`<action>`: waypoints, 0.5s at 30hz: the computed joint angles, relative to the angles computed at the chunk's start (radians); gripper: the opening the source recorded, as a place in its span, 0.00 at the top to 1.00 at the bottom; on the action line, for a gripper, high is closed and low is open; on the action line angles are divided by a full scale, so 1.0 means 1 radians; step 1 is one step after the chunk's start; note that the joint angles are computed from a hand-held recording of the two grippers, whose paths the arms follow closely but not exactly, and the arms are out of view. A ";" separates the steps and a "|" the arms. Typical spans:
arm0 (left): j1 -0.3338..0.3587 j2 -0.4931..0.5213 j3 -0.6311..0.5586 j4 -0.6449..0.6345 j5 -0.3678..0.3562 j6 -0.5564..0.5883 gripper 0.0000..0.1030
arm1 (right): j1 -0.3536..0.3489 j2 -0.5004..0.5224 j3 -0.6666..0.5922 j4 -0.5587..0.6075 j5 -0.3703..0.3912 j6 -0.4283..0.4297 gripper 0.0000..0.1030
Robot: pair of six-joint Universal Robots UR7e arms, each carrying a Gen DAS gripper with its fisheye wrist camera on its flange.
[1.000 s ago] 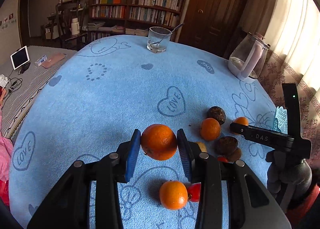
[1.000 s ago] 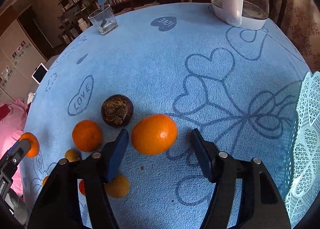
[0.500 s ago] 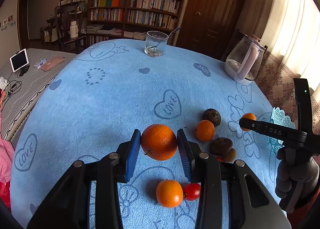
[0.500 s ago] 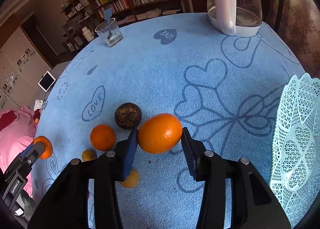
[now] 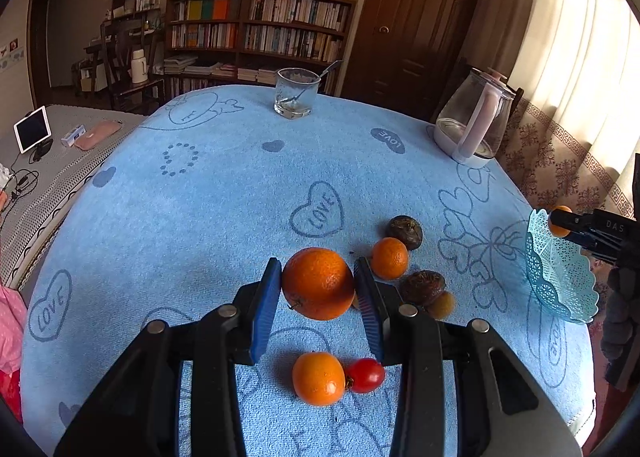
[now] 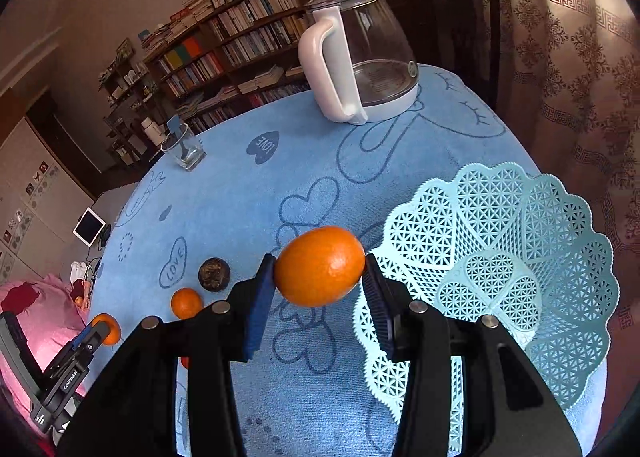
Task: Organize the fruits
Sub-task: 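Grasp the orange with the right tool while the left tool holds the large orange, then carry the orange over the blue basket and open the right tool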
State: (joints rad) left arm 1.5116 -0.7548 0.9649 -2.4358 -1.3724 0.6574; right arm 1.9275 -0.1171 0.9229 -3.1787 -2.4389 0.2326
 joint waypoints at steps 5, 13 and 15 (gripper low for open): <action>-0.004 -0.012 0.029 -0.008 -0.003 0.013 0.63 | -0.016 -0.078 0.155 -0.060 -0.056 0.067 0.56; -0.008 -0.025 0.060 -0.018 -0.003 0.028 0.63 | -0.064 -0.154 0.303 -0.022 -0.093 0.218 0.56; -0.009 -0.025 0.062 -0.017 0.000 0.028 0.63 | -0.074 -0.162 0.318 0.004 -0.091 0.251 0.56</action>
